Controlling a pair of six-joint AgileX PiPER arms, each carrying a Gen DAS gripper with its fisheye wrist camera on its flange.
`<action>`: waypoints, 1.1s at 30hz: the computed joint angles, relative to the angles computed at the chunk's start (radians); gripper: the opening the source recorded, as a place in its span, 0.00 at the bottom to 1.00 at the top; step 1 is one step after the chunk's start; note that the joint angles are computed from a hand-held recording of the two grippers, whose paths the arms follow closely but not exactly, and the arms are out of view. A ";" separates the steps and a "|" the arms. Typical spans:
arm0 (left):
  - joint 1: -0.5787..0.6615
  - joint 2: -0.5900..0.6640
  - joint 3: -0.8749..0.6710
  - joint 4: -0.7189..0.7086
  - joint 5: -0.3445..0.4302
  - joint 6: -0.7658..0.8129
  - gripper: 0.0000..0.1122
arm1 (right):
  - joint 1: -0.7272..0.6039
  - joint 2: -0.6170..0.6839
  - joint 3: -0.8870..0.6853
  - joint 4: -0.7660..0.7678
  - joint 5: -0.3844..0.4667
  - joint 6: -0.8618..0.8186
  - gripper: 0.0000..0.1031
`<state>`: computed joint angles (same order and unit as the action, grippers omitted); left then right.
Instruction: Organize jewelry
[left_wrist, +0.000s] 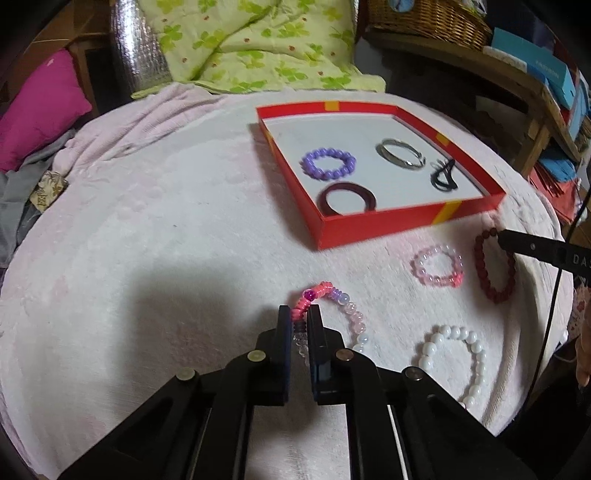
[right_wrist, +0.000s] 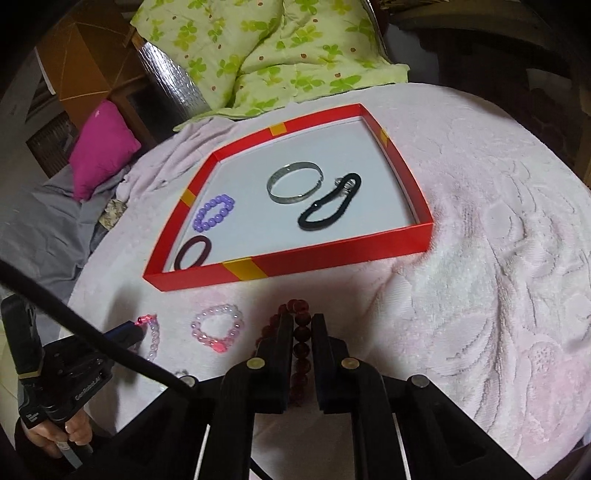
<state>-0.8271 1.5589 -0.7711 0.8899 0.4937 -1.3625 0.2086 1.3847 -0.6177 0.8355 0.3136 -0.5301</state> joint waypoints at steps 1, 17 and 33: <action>-0.003 -0.006 0.003 0.019 0.009 -0.021 0.08 | -0.001 -0.002 0.003 0.031 -0.001 -0.028 0.10; -0.034 -0.056 0.016 0.090 0.055 -0.101 0.08 | -0.144 -0.016 0.043 0.413 0.147 -0.405 0.10; -0.049 -0.073 0.011 0.109 0.062 -0.127 0.08 | -0.191 -0.056 0.068 0.547 0.211 -0.524 0.10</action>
